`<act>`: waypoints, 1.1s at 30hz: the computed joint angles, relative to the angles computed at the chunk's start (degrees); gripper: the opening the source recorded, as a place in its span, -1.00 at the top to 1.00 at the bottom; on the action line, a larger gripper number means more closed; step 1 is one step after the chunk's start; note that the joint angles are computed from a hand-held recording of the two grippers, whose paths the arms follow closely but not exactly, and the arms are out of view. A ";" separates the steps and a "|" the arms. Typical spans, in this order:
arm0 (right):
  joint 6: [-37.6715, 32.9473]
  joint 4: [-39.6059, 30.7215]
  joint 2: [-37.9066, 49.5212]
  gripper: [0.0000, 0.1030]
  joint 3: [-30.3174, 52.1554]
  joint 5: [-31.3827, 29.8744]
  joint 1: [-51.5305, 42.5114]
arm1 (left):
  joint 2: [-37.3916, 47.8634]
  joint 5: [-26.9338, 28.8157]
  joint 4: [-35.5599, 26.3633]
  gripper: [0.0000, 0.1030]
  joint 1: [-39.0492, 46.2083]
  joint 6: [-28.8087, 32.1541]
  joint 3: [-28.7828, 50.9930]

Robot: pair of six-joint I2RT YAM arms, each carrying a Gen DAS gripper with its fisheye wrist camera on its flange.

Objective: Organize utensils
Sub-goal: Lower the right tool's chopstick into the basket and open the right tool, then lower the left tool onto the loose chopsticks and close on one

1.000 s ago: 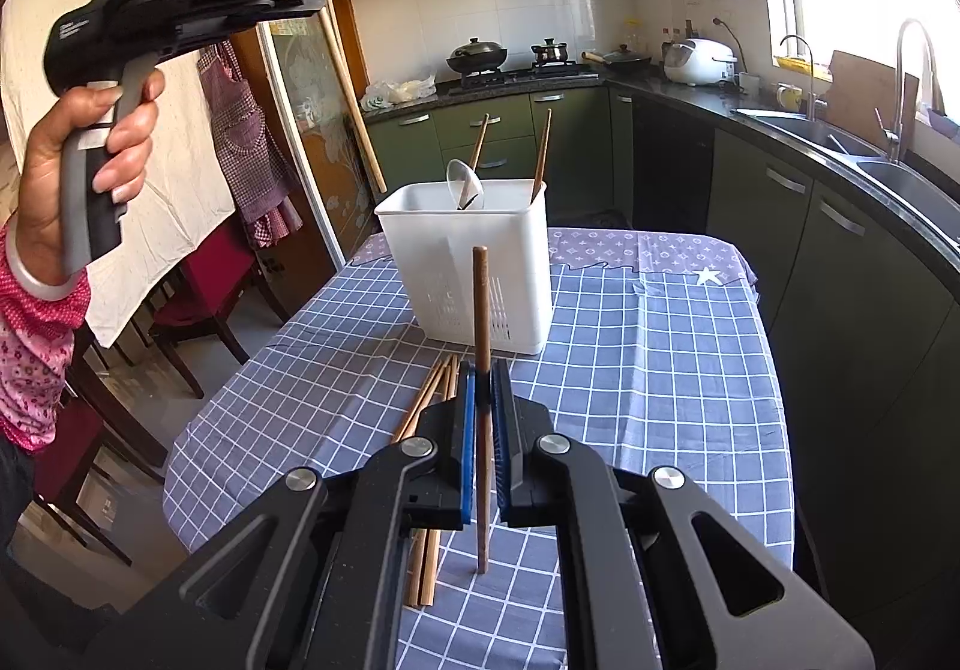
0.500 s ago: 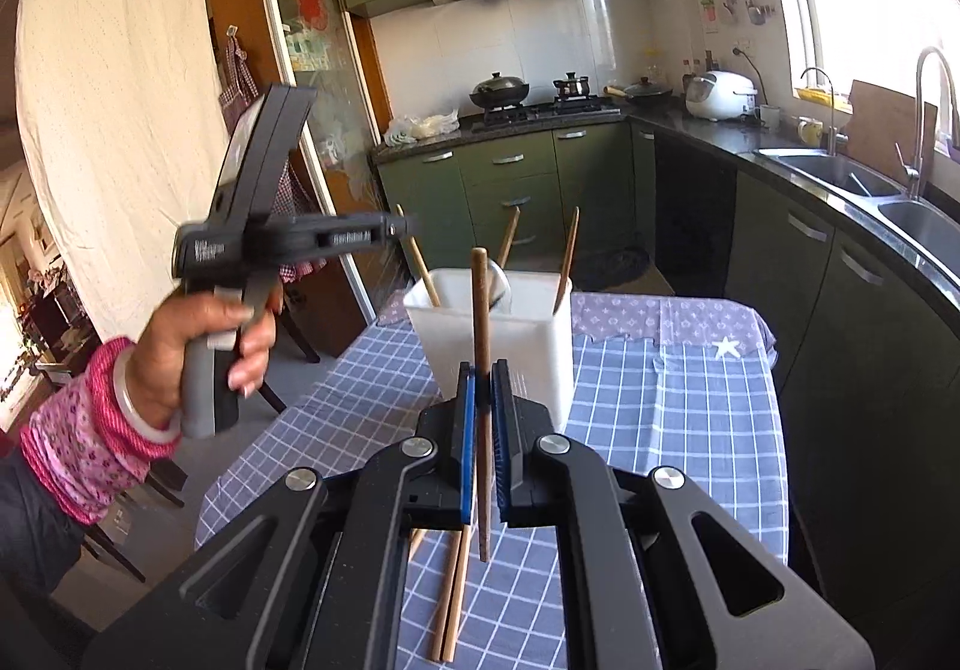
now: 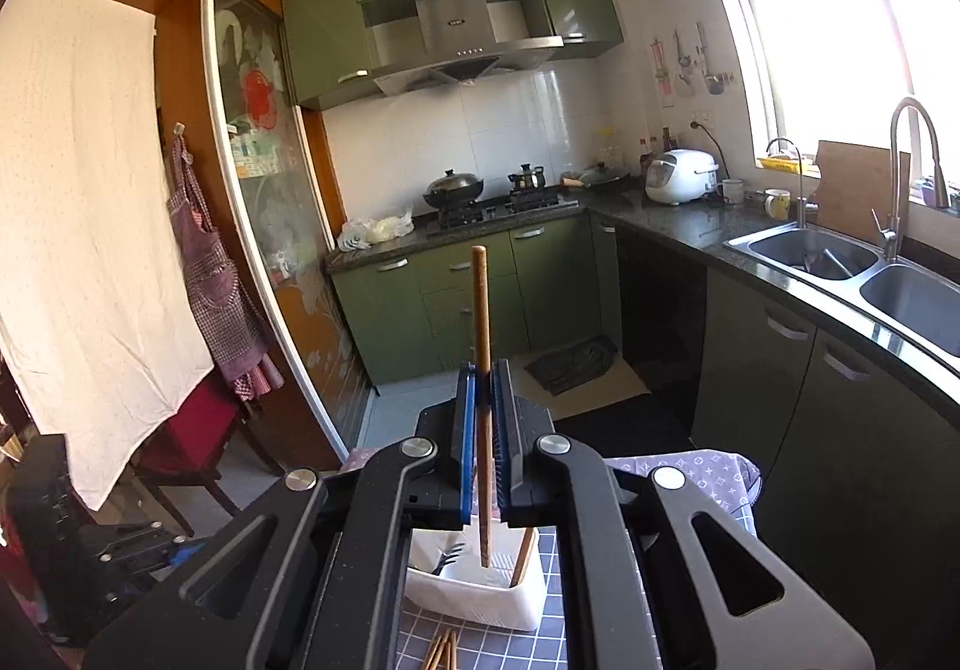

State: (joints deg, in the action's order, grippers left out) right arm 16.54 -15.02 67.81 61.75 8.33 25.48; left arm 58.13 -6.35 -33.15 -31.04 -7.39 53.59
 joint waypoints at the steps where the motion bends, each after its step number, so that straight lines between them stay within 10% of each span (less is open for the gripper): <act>1: 0.01 0.22 2.25 0.88 0.60 -0.25 -0.35 | -0.72 0.44 -0.92 0.55 0.24 0.03 -0.44; 10: -0.37 1.87 12.43 0.76 -0.68 -2.20 -0.35 | -0.40 3.43 -4.73 0.55 1.55 -0.67 -2.39; 16: -0.94 1.56 2.43 0.74 -8.01 0.22 2.65 | 4.17 6.08 -4.40 0.55 0.25 -2.64 -3.41; 22: 0.78 -2.34 -6.80 0.57 -20.66 1.19 6.43 | 13.96 8.66 -2.45 0.55 -1.72 -5.23 -4.44; 33: 2.20 7.19 1.67 0.57 -35.13 -4.88 1.89 | 34.49 12.69 1.26 0.55 -1.41 -11.68 -1.31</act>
